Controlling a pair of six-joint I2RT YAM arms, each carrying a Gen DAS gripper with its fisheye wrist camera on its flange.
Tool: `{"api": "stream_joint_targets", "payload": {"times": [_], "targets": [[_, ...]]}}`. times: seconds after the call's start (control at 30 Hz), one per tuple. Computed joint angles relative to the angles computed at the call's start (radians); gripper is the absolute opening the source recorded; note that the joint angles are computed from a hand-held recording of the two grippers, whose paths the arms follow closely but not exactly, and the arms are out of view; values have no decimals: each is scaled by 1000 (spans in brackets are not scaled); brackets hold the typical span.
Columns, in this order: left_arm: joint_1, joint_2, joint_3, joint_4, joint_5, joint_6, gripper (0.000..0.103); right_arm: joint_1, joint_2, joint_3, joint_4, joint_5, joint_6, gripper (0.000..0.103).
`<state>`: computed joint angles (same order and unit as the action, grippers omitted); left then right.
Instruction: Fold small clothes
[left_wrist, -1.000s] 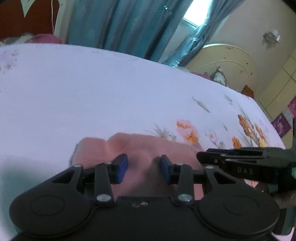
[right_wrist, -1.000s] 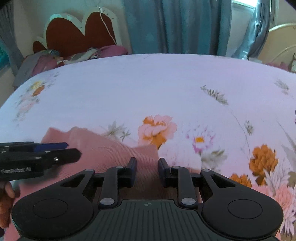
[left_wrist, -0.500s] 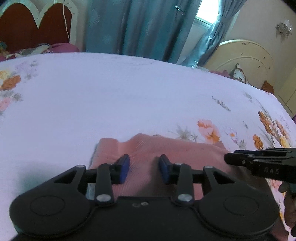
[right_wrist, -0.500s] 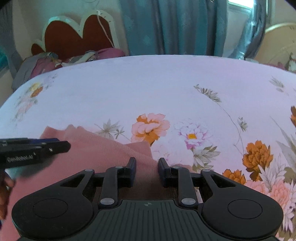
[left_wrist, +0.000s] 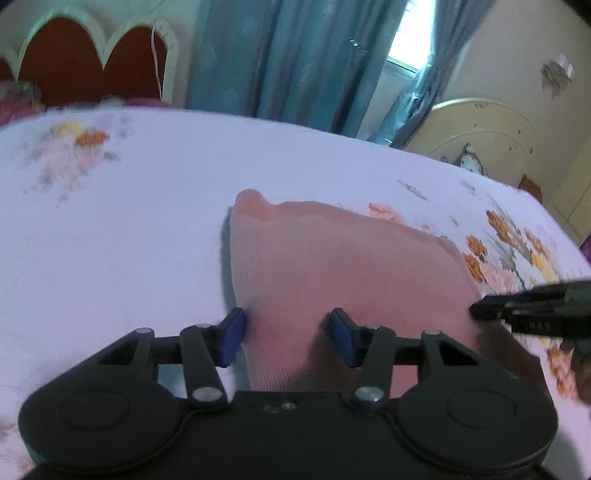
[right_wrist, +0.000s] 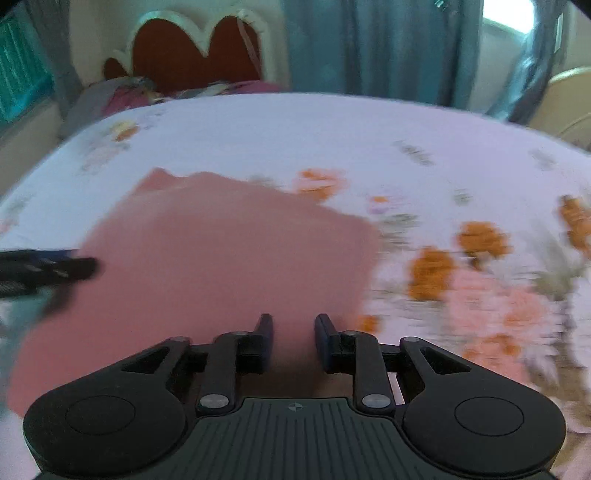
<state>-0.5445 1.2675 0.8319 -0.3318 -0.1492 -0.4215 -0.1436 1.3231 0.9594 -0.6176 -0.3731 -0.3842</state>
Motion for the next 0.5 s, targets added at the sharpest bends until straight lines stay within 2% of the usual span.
{"api": "stream_joint_targets", "payload": {"times": [0.03, 0.1, 0.17, 0.27, 0.37, 0.43, 0.5], "targets": [[-22, -26, -7, -18, -16, -8, 44, -5, -20, -11, 8, 27, -12, 25], [-82, -103, -40, -50, -64, -44, 39, -51, -61, -2, -46, -25, -12, 25], [-150, -189, -88, -70, -109, -97, 30, -100, -169, -23, -109, -135, -83, 25], [-265, -232, -121, -95, -184, -180, 30, -122, -256, -40, -272, -250, -217, 25], [-348, -213, -111, -144, -249, -214, 30, -116, -320, -111, -293, -183, -299, 24], [-382, -223, -110, -173, -264, -250, 30, -149, -364, -178, -229, -106, -321, 25], [-417, -208, -105, -208, -283, -278, 30, -225, -327, -177, -241, -145, -339, 24]]}}
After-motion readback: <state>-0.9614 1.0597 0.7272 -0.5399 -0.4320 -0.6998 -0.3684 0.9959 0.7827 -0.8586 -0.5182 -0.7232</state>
